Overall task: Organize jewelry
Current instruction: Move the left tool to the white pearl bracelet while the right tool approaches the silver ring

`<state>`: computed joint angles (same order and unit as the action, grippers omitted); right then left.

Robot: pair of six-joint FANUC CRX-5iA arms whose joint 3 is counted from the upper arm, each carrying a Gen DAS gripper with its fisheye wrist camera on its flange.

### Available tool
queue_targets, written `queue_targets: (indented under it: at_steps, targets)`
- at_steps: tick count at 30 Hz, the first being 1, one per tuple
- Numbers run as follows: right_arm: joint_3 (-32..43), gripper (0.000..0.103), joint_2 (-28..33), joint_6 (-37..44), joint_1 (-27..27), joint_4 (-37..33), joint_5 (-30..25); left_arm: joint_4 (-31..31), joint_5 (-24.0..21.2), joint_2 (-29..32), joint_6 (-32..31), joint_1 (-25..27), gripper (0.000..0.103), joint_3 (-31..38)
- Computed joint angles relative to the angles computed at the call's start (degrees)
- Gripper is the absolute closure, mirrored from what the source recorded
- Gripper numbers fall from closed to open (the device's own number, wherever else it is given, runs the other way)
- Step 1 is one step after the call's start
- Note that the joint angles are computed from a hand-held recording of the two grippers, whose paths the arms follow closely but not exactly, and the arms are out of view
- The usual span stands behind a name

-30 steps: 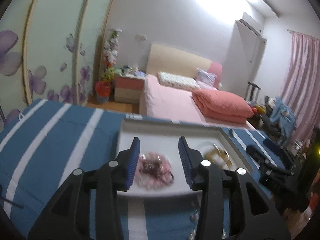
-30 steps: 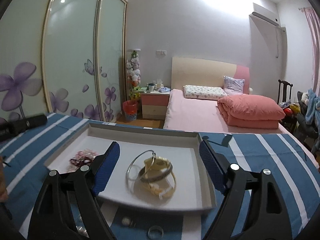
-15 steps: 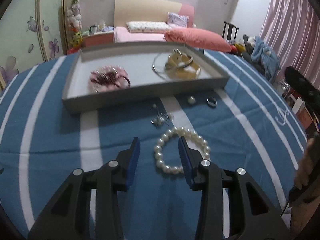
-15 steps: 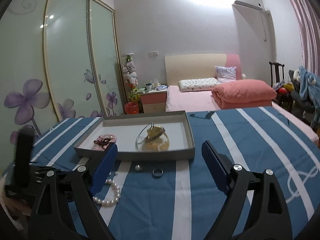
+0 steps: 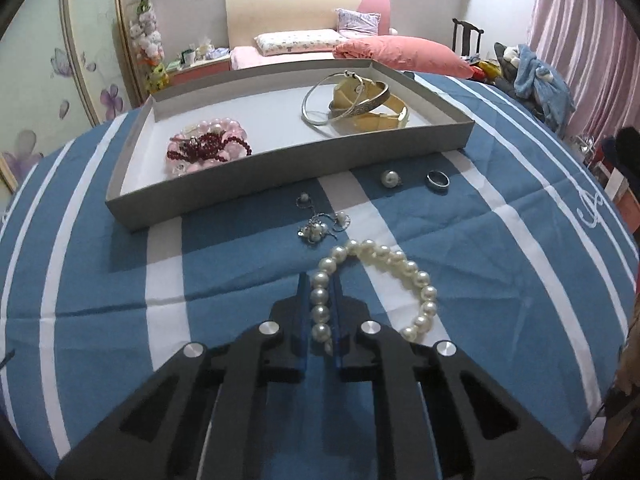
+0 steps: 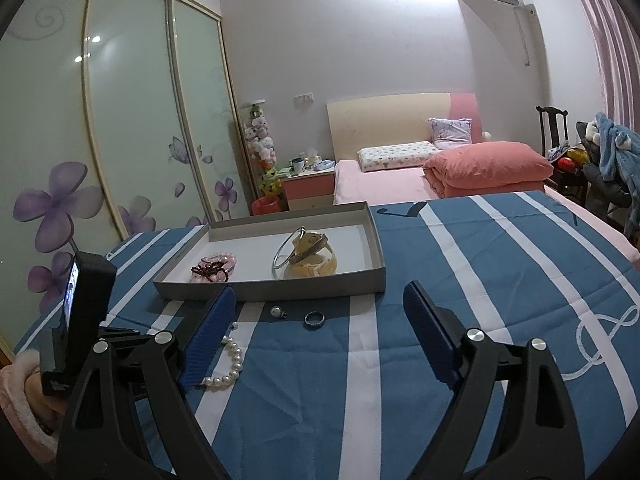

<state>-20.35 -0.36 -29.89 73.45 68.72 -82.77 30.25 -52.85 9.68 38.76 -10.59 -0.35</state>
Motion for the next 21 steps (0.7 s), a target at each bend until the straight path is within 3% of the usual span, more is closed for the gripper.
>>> queue_targets:
  at_steps: [13,21]
  targets:
    - [2.9,0.017,2.0,6.0,-1.9,-3.8,4.2,5.7,0.0,0.4,2.3,7.5,0.093,0.4]
    - [5.6,0.021,3.8,10.9,-2.8,-7.3,5.6,6.2,-0.2,1.5,4.0,9.0,0.093,1.1]
